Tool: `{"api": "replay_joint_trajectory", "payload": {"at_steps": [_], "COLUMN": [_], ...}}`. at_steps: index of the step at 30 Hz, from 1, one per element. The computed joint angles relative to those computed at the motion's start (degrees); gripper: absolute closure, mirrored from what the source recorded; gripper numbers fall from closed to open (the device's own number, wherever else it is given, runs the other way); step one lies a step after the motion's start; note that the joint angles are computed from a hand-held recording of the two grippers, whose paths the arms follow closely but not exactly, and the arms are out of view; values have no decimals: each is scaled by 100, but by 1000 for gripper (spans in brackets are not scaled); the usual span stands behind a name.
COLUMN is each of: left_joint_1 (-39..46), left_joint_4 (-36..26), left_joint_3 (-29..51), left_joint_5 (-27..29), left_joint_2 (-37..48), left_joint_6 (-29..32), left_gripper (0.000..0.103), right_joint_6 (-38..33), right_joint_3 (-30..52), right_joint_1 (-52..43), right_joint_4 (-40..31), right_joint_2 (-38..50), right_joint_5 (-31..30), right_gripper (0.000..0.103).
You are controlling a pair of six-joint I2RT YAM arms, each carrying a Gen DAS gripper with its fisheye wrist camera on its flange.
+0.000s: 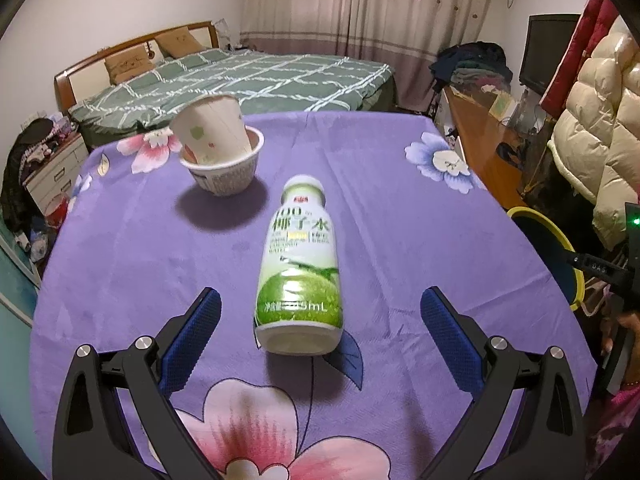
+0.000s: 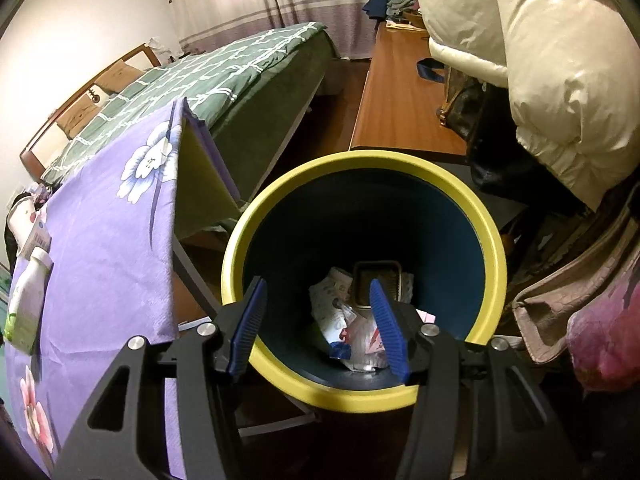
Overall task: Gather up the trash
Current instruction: 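Reach the left tool to the green coconut water bottle and grasp it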
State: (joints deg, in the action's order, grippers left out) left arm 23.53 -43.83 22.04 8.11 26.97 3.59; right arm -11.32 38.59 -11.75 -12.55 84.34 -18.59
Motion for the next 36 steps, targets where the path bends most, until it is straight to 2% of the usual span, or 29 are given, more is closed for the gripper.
{"api": "replay_joint_trajectory", "payload": {"at_steps": [5, 11, 19, 21, 22, 27, 36], "left_joint_1": [171, 379, 539, 603, 585, 611, 1058], "left_joint_4": [330, 807, 1291, 1382, 1384, 1252, 169], "left_joint_3": [-214, -375, -527, -554, -557, -518, 298], "left_joint_5": [74, 151, 258, 374, 388, 372, 878], "left_joint_2": [218, 638, 1040, 1098, 1097, 887, 62], "left_joint_6": [106, 292, 480, 580, 588, 807, 1298], "left_gripper": [5, 21, 35, 46, 50, 51, 51], "right_joint_6": [19, 51, 51, 51, 50, 46, 55], "right_joint_3": [-5, -51, -102, -107, -106, -118, -164], "right_joint_1": [96, 203, 235, 237, 235, 235, 275], "right_joint_4": [11, 50, 87, 91, 92, 108, 86], "right_joint_2": [13, 29, 54, 55, 52, 48, -52], "right_joint_5": [36, 82, 102, 101, 99, 94, 84], "right_gripper": [51, 51, 51, 51, 51, 51, 51]}}
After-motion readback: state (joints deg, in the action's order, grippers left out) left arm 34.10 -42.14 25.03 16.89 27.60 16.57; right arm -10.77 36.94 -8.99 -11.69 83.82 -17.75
